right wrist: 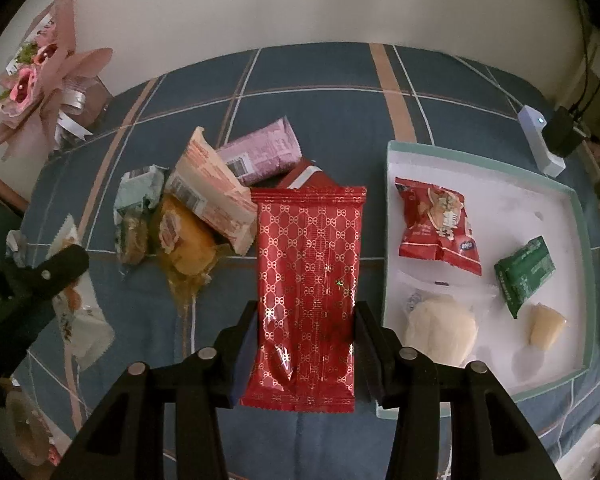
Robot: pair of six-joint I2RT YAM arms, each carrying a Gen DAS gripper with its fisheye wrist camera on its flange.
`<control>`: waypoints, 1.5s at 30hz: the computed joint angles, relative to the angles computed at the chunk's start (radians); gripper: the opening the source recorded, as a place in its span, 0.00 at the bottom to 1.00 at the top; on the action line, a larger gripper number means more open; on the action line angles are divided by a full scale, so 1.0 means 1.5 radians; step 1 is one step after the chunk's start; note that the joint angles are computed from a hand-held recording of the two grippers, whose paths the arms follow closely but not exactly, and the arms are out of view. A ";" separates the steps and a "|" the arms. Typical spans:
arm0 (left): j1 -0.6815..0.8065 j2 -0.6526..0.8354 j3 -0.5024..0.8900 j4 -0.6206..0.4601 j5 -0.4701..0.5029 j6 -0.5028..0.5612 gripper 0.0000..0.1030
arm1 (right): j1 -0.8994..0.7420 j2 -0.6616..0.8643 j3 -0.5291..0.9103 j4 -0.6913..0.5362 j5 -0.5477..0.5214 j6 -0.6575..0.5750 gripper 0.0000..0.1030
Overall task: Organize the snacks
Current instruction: 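Carry the white bag and red patterned box over the white tray with both tools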
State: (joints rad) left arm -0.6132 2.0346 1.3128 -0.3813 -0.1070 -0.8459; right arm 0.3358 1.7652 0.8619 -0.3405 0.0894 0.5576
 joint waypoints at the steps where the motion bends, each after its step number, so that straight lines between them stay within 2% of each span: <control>1: -0.001 0.003 0.004 0.000 -0.001 0.002 0.56 | -0.004 0.013 0.004 0.008 0.000 -0.002 0.47; 7: -0.039 0.014 0.034 -0.009 -0.010 0.019 0.56 | -0.050 0.005 -0.017 0.017 0.006 -0.004 0.47; 14: -0.109 0.061 0.114 -0.037 -0.007 0.063 0.56 | -0.148 -0.031 -0.058 0.017 0.004 -0.025 0.47; 22: -0.176 0.131 0.213 -0.077 0.025 0.090 0.56 | -0.263 -0.063 -0.106 0.035 -0.010 -0.062 0.47; 28: -0.218 0.192 0.310 -0.113 0.040 0.111 0.56 | -0.348 -0.077 -0.135 0.048 -0.023 -0.092 0.48; 35: -0.263 0.290 0.467 -0.182 0.044 0.140 0.56 | -0.455 -0.079 -0.148 0.055 -0.025 -0.138 0.48; 45: -0.299 0.399 0.627 -0.249 0.060 0.156 0.56 | -0.561 -0.046 -0.147 0.072 0.006 -0.205 0.48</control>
State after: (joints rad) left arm -1.0622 2.6337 2.2533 -0.7547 -0.0165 -0.6124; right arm -0.5051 1.6968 0.6417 -0.2324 0.0979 0.2501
